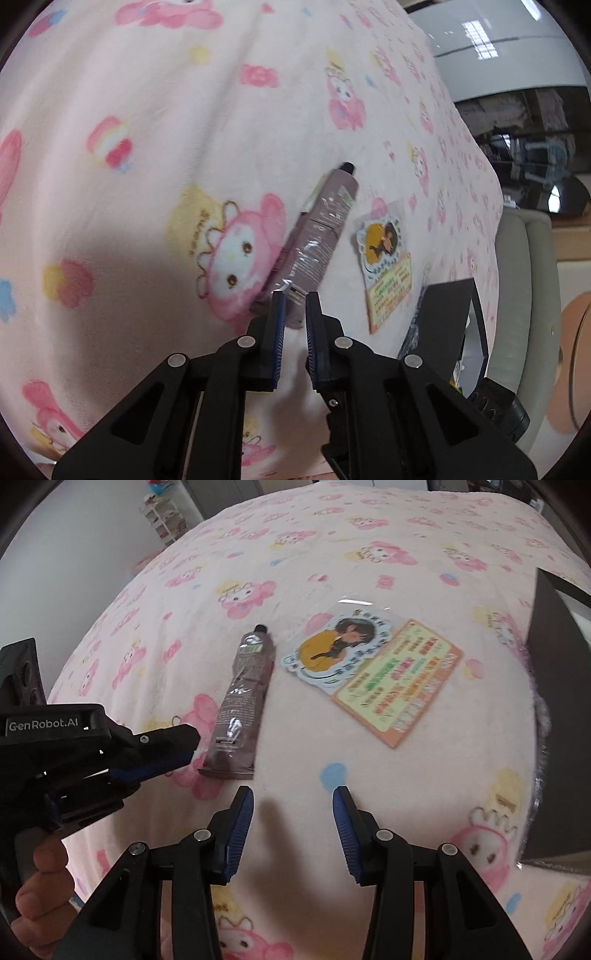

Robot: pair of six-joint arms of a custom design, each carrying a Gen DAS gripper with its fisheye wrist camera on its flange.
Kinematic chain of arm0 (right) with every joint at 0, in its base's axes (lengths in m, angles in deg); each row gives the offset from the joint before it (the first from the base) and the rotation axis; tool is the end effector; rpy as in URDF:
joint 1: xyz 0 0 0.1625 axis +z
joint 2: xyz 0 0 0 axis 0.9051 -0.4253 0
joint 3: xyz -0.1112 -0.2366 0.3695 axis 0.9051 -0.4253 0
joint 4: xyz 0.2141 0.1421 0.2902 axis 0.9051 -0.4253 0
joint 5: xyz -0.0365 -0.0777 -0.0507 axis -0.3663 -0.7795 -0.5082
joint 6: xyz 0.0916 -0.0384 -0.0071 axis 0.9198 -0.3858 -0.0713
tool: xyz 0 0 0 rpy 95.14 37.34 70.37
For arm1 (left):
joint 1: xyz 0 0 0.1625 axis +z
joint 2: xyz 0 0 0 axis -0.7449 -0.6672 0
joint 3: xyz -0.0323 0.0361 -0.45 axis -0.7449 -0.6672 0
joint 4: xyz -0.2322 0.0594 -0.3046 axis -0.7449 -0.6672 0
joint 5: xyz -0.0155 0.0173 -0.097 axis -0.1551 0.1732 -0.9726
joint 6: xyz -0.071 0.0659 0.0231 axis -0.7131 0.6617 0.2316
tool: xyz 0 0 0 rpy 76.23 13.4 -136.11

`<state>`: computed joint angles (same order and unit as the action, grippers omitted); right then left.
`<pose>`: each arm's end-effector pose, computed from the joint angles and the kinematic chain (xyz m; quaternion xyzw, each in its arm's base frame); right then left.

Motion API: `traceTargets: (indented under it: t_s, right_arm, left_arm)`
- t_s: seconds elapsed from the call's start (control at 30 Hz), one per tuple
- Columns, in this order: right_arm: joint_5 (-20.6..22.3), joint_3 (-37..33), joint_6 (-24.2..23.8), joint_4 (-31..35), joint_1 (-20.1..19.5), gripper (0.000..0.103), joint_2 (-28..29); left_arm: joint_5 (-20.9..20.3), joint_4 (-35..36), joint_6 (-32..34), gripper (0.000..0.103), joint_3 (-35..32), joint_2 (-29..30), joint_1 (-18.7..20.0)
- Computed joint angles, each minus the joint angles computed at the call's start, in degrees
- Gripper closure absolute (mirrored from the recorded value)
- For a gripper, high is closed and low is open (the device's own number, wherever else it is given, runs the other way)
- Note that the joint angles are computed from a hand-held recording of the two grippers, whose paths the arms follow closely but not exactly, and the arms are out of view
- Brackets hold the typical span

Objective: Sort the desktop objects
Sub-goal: 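Close the left gripper on the brown tube and lift it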

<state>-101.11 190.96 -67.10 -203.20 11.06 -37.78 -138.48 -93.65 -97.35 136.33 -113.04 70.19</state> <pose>-0.0027 -0.4460 0.3977 0.2390 -0.9468 0.0783 0.2010 -0.4359 -0.3840 -0.0658 -0.3238 0.8918 -0.3107 0.0572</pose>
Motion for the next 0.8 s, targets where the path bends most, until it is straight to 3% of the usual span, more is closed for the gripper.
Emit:
traceTargets:
  t_s: [0.07,0.13,0.17,0.27,0.4,0.43,0.47,0.5,0.63,0.8]
  right_arm:
    - [-0.2,0.3,0.5,-0.5,0.8,0.058,1.4]
    - [-0.7,1.0,0.7,-1.8,1.8,0.053,2.4]
    - [-0.6,1.3,0.4,-2.6,2.3,0.051,2.8]
    - [-1.8,2.5,-0.7,-6.0,3.4,0.049,4.7]
    - [-1.1,3.6,-1.9,-8.5,3.4,0.049,5.5]
    - [-0.7,4.1,-0.9,-9.8,3.5,0.053,5.4]
    - [0.1,4.1,-0.7,-9.5,3.4,0.07,5.2]
    - [0.7,3.8,-0.2,-8.2,3.3,0.079,4.9]
    - [1.2,3.1,-1.3,-4.4,2.6,0.098,2.9]
    - [2.9,2.1,-0.6,-0.4,0.8,0.098,1.1]
  left_arm:
    - [1.8,3.5,-1.5,0.093,-1.1,-0.3,0.3]
    - [2.7,3.7,-1.0,0.078,-1.6,-0.1,0.6]
    - [2.3,3.0,-0.7,0.076,-1.5,0.1,0.8]
    - [-0.2,0.7,-1.2,0.076,-1.0,0.8,2.1]
    - [1.8,3.1,-5.2,0.076,-0.2,-0.1,1.4]
    - [2.1,4.4,-5.7,0.076,-0.5,-0.2,1.2]
    - [1.9,4.7,-5.7,0.076,-0.6,-0.2,1.3]
    - [1.4,3.8,-5.5,0.076,-0.5,0.1,1.3]
    - [-0.7,0.6,-3.4,0.076,-0.7,1.2,1.8]
    - [2.3,-0.9,-8.5,0.076,0.7,1.4,1.3]
